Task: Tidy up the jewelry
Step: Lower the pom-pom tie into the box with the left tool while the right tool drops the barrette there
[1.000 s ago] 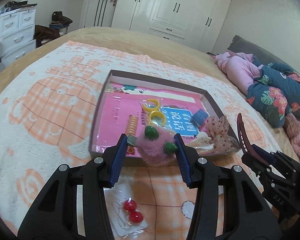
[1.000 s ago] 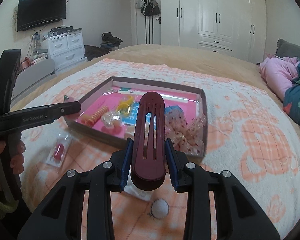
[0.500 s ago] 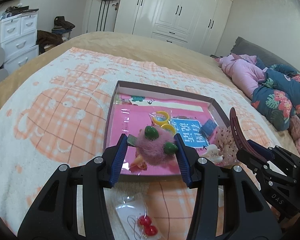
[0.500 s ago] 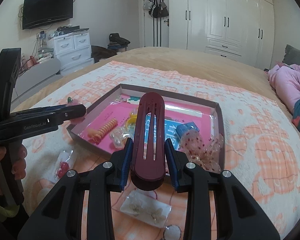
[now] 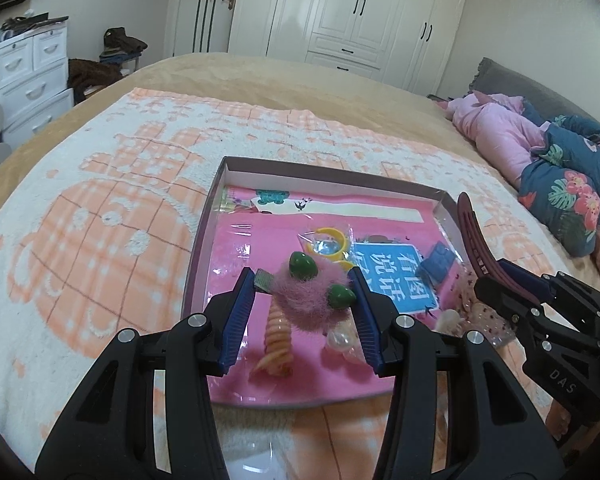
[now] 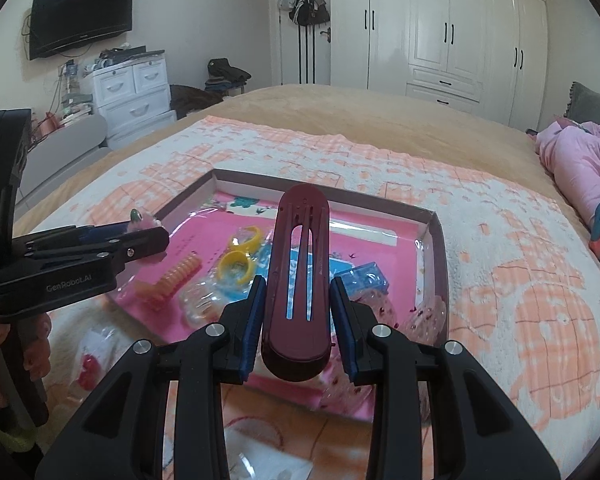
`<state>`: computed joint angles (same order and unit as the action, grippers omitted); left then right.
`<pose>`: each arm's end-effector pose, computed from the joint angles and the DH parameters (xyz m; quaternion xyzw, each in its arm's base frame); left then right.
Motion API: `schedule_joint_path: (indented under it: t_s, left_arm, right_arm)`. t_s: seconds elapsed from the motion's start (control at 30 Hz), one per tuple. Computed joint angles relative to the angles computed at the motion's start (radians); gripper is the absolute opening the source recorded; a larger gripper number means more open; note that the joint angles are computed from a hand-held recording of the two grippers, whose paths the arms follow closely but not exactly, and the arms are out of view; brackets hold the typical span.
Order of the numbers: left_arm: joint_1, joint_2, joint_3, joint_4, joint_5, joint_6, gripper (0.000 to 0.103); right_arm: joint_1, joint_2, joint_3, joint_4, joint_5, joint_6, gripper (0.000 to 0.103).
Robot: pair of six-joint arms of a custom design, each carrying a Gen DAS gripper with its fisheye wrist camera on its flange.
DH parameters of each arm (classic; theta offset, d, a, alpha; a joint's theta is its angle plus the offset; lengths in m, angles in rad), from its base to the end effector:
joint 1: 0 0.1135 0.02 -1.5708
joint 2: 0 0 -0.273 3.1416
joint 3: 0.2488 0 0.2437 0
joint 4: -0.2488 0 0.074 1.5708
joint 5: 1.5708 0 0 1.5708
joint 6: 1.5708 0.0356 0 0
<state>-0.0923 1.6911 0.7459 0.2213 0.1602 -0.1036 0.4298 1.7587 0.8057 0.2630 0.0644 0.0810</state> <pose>0.3196 -0.0353 0.1559 0.0277 0.9089 -0.1127 0.4005 0.3111 0.1401 0.1542 -0.1434 0.8928 0.0795 0.4196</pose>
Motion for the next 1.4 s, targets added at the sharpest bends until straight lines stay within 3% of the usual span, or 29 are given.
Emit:
schedule_joint_path:
  t_s: [0.43, 0.83, 1.3, 1.4]
  left_arm:
    - [-0.011, 0.130, 0.106, -0.040, -0.032, -0.007, 0.039]
    - [-0.022, 0.146, 0.116, -0.041, -0.053, -0.009, 0.039]
    - [-0.036, 0.050, 0.062, -0.046, -0.062, -0.019, 0.044]
    - [-0.040, 0.004, 0.033, -0.046, -0.066, -0.024, 0.046]
  right_arm:
    - [-0.081, 0.148, 0.096, -0.012, -0.027, 0.024, 0.031]
    - [-0.120, 0.179, 0.105, -0.013, -0.036, 0.048, 0.032]
    - [-0.123, 0.052, 0.005, 0.026, -0.036, 0.061, 0.052]
    - [-0.115, 0.007, -0.032, 0.040, -0.024, 0.066, 0.062]
